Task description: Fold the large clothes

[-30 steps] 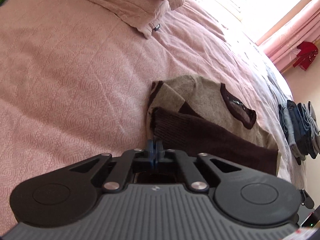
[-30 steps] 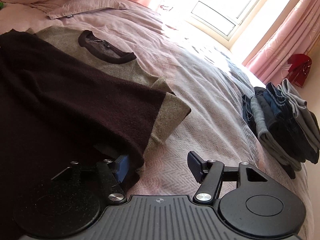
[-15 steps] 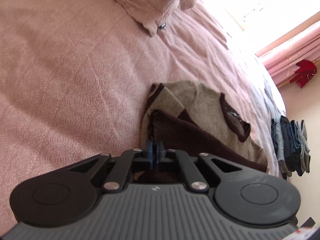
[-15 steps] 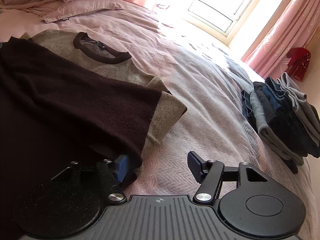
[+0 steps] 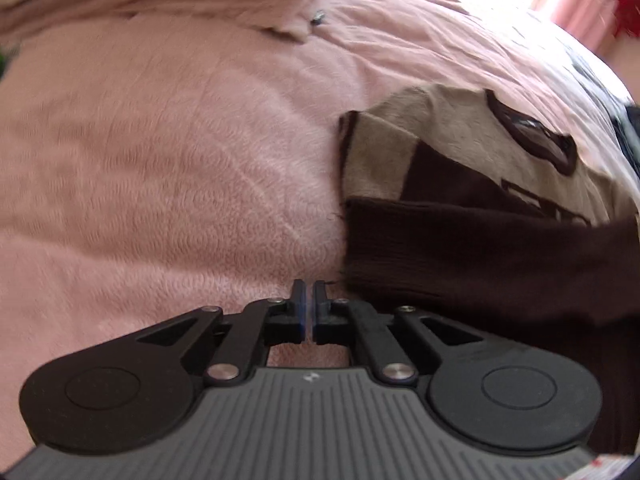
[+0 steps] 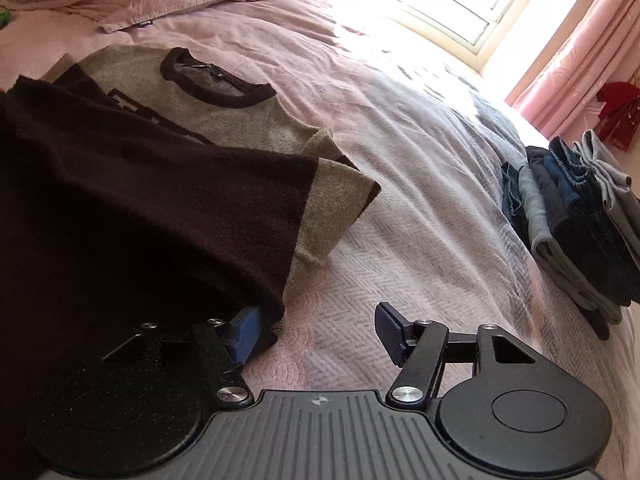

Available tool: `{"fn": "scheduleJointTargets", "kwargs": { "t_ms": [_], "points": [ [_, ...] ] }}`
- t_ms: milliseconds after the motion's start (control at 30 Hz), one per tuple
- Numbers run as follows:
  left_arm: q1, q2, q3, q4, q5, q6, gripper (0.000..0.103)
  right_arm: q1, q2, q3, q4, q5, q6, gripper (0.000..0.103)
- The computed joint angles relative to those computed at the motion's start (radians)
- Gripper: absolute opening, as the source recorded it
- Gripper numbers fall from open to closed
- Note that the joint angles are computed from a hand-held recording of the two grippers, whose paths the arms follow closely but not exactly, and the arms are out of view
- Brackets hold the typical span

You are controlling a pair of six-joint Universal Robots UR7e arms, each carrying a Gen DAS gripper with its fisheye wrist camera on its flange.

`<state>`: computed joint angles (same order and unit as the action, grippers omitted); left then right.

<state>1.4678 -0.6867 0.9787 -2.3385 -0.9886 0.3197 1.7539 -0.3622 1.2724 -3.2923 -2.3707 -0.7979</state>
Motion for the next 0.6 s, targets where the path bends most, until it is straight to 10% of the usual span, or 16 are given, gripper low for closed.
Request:
{"fn": "scheduleJointTargets", "kwargs": {
  "t_ms": [267, 400, 600],
  "points": [
    [-0.01, 0.003, -0.093, -0.002, -0.169, -0.059, 0.001, -0.054, -0.099, -0.036, 0.16, 0.254, 0.468, 0.047],
    [-0.016, 0.072, -0.163, 0.043, -0.234, 0.007, 0.005, -0.087, -0.03, -0.246, 0.327, 0.317, 0.47, 0.043],
    [-0.007, 0.168, -0.22, 0.037, -0.125, 0.029, 0.005, -0.103, 0.116, -0.58, 0.625, 0.354, 0.35, 0.043]
  ]
}}
